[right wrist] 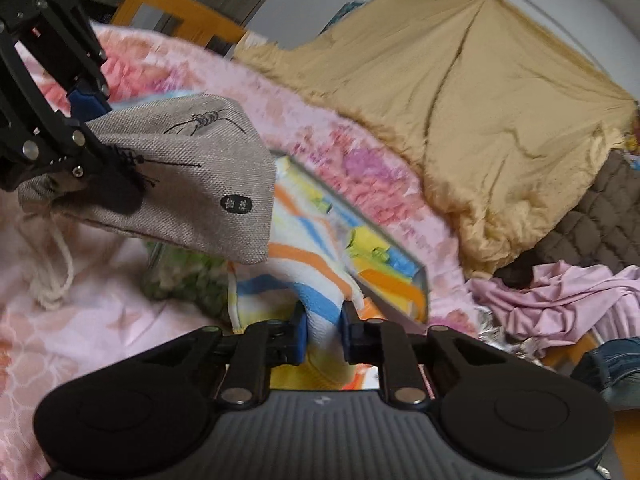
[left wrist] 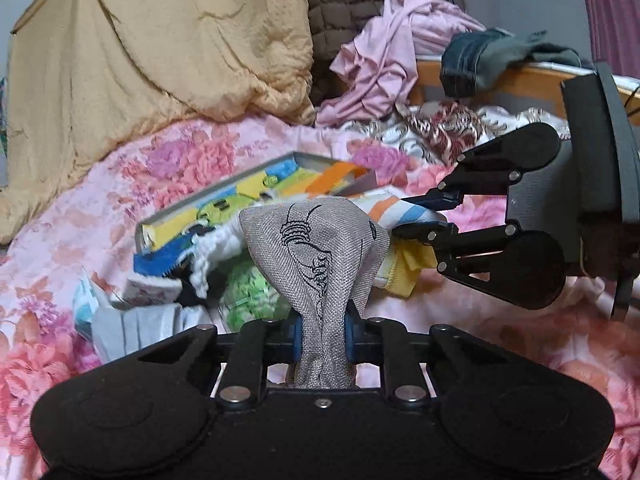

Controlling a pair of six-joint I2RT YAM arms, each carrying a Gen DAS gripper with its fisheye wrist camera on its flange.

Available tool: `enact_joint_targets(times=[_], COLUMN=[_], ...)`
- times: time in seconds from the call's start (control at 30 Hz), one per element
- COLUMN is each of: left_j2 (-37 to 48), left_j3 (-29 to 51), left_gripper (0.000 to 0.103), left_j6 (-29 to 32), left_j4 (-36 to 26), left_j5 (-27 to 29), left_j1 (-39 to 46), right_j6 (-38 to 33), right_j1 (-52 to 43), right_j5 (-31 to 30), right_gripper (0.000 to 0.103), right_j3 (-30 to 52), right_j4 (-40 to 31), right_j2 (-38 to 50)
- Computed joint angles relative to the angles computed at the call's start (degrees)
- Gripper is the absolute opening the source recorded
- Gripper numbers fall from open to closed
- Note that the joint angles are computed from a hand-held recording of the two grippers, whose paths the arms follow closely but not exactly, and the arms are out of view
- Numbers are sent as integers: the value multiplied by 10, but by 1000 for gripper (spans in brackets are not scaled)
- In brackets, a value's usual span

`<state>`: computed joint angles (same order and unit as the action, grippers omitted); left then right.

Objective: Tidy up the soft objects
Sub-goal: 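Lift the grey pouch and striped sock and carry both over the frog tray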

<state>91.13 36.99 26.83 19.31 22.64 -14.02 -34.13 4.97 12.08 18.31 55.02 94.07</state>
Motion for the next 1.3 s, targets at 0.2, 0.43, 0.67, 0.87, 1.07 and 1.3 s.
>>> enact_joint_targets(times=[0.2, 0.43, 0.67, 0.87, 1.07, 1.3], left_j2=[-46, -71, -59, -9, 62, 169], left_j3=[-8, 1, 33, 105, 189, 340], left_gripper=[20, 20, 20, 20, 20, 20], left_j6=[-40, -77, -123, -186, -218, -251], left_j4=[-1, -7, 7, 11, 6, -14], left_j5=[-8, -13, -27, -43, -68, -101], left_j1=[-3, -7, -20, -34, -47, -60], right_j6=[21, 93, 189, 277, 337, 382], right_j1=[-3, -35, -74, -124, -148, -173], right_j5=[14, -35, -84, -118, -117, -131], right_gripper=[18, 18, 18, 18, 18, 18], right_j3=[-30, -40, -33, 31, 123, 237], right_j4=[38, 2, -31, -75, -67, -54], right_j2=[-45, -121, -190, -165, -76, 49])
